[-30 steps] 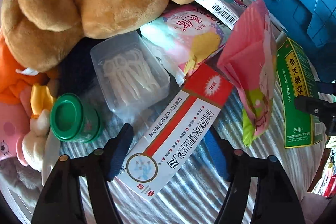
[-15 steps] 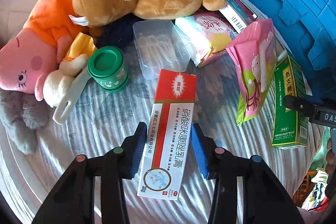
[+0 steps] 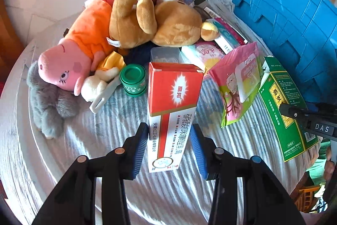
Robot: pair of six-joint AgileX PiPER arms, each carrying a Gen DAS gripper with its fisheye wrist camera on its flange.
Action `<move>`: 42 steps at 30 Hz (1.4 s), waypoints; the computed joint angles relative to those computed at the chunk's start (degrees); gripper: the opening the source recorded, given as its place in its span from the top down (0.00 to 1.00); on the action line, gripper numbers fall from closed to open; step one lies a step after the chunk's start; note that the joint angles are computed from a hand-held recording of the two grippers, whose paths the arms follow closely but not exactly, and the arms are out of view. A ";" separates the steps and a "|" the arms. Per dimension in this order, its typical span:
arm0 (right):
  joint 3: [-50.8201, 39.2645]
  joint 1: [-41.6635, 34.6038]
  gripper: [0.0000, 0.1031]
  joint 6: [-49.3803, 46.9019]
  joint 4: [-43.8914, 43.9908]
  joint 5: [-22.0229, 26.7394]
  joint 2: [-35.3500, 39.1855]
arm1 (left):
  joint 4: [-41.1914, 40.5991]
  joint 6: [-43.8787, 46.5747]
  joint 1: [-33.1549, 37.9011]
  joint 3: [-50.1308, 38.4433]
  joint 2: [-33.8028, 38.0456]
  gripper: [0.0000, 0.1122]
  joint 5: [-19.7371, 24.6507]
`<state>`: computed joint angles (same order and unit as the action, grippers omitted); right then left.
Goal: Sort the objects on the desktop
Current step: 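Grasp the red-white ointment box with left gripper while right grasps green medicine box, then lift both boxes and carry them over the blue crate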
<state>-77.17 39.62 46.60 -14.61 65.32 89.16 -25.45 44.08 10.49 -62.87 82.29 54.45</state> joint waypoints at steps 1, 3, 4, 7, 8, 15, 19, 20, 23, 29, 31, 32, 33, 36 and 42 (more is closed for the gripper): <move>0.49 1.00 0.44 0.42 -0.89 -0.10 -0.90 | -0.40 0.34 0.83 -0.04 -1.04 0.63 0.53; 1.54 3.95 0.44 2.56 -2.61 -0.52 -2.80 | -1.57 1.47 3.35 -2.17 -2.09 0.64 2.97; 2.05 4.37 0.44 2.53 -3.09 -1.08 -3.72 | -2.12 1.94 3.94 -0.97 -3.92 0.64 3.11; -1.13 6.46 0.44 1.97 -5.02 0.28 -4.78 | -3.78 2.73 5.93 -2.09 -6.25 0.64 4.67; -0.77 5.89 0.44 1.22 -5.33 -1.54 -4.61 | -4.36 2.99 6.51 -3.10 -6.19 0.64 5.21; -6.98 8.94 0.44 -0.81 -11.18 -0.92 -6.26 | -6.59 0.03 6.46 -6.65 -10.57 0.64 6.27; -12.13 10.56 0.44 -2.65 -14.94 1.19 -7.62 | -7.67 -3.11 3.91 -10.14 -12.41 0.64 6.54; -13.21 10.71 0.44 -3.18 -15.93 1.55 -7.98 | -7.80 -4.08 3.12 -11.28 -12.81 0.64 6.77; -16.90 10.51 0.44 -5.40 -18.03 2.55 -8.90 | -7.39 -7.93 -0.54 -14.73 -13.51 0.64 6.35; -23.72 7.86 0.44 -10.81 -19.77 3.39 -10.07 | -0.16 -20.04 -13.44 -22.40 -13.20 0.64 2.87; -25.98 6.48 0.44 -12.84 -20.29 3.97 -10.98 | 3.81 -25.03 -18.85 -25.35 -12.24 0.64 1.86; -26.79 5.19 0.44 -13.86 -20.14 3.78 -11.39 | 6.06 -27.72 -21.82 -27.00 -11.66 0.64 1.39; -27.69 3.96 0.44 -14.93 -20.13 3.89 -11.92 | 8.67 -30.64 -24.98 -28.91 -10.85 0.64 1.04; -30.28 -1.17 0.44 -18.75 -18.93 3.97 -13.72 | 15.37 -38.31 -33.91 -35.23 -7.63 0.64 0.72; -34.58 -20.51 0.44 -31.40 -8.32 3.05 -17.04 | 27.28 -50.90 -51.02 -55.76 4.11 0.64 6.32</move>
